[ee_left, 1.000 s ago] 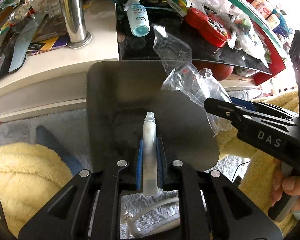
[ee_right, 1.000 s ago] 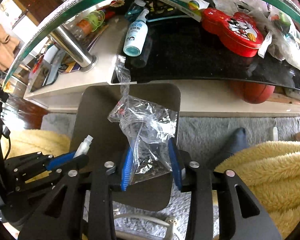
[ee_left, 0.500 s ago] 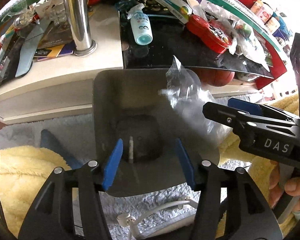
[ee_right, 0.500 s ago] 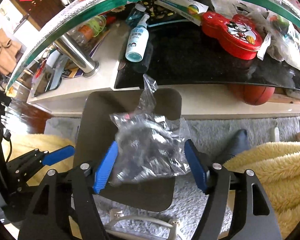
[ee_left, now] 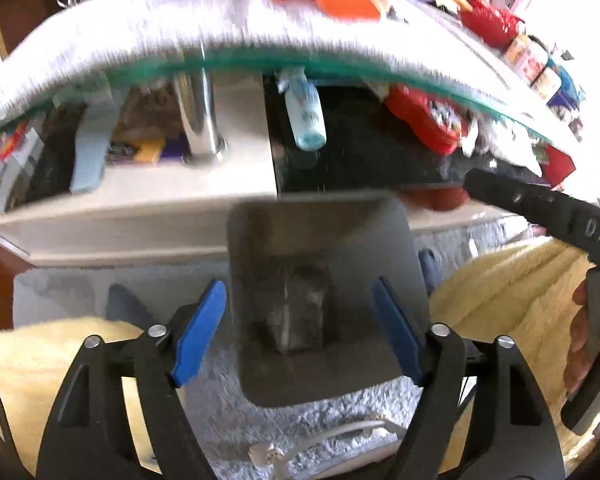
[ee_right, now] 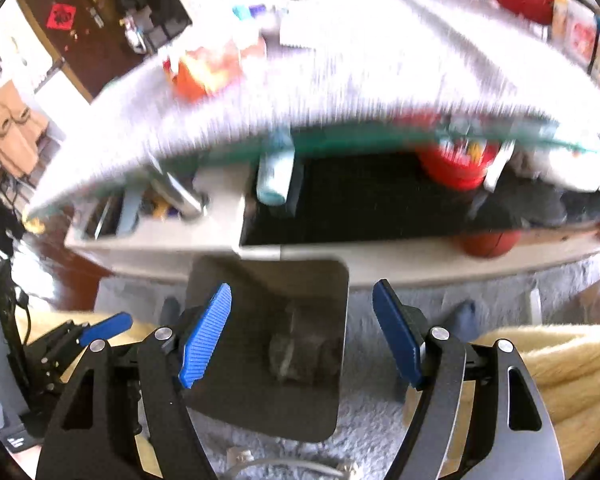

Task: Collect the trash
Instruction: 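Grasp the orange paper with the left gripper while the right grasps the wet-wipe pack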

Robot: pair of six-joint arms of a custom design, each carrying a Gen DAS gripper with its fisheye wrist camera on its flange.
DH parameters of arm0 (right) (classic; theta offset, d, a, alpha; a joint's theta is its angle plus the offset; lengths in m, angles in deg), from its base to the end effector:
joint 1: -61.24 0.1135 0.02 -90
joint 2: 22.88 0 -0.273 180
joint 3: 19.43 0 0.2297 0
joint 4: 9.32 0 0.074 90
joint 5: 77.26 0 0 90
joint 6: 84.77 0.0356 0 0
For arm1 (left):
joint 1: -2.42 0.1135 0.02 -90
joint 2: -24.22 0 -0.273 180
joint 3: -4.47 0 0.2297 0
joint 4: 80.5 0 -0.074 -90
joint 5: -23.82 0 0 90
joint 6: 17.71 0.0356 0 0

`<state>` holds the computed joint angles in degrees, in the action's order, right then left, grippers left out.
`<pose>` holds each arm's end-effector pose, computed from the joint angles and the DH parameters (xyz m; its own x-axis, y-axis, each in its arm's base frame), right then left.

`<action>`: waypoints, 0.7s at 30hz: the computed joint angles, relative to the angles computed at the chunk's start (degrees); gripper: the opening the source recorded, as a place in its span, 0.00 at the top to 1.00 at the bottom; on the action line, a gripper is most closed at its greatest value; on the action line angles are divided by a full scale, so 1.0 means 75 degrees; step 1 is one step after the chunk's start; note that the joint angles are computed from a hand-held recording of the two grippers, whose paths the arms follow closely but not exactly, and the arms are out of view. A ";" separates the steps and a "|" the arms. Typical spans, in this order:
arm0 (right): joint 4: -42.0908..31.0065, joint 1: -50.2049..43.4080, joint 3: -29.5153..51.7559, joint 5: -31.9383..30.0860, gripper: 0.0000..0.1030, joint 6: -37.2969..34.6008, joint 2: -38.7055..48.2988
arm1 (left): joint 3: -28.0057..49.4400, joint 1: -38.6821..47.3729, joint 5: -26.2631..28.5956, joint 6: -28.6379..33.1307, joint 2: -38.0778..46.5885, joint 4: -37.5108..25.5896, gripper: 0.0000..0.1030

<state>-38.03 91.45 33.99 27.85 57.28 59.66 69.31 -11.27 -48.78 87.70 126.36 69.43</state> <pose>0.2146 0.1142 0.1807 -0.7383 0.4510 -0.5014 0.3519 0.8919 0.2842 0.2906 -0.0817 0.1415 -0.7748 0.4497 -0.4443 0.5638 0.8095 -0.1638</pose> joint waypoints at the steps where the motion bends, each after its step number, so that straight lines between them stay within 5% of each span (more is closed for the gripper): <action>1: -0.0149 -0.0099 0.0136 0.0063 0.28 -0.0101 -0.0161 | 0.0114 0.0009 0.0023 -0.0012 -0.0061 -0.0095 0.27; 21: -0.0595 -0.2129 0.2158 -0.0475 0.28 -0.2025 0.0499 | 0.3203 -0.0599 0.0277 -0.0576 0.0392 -0.1611 0.23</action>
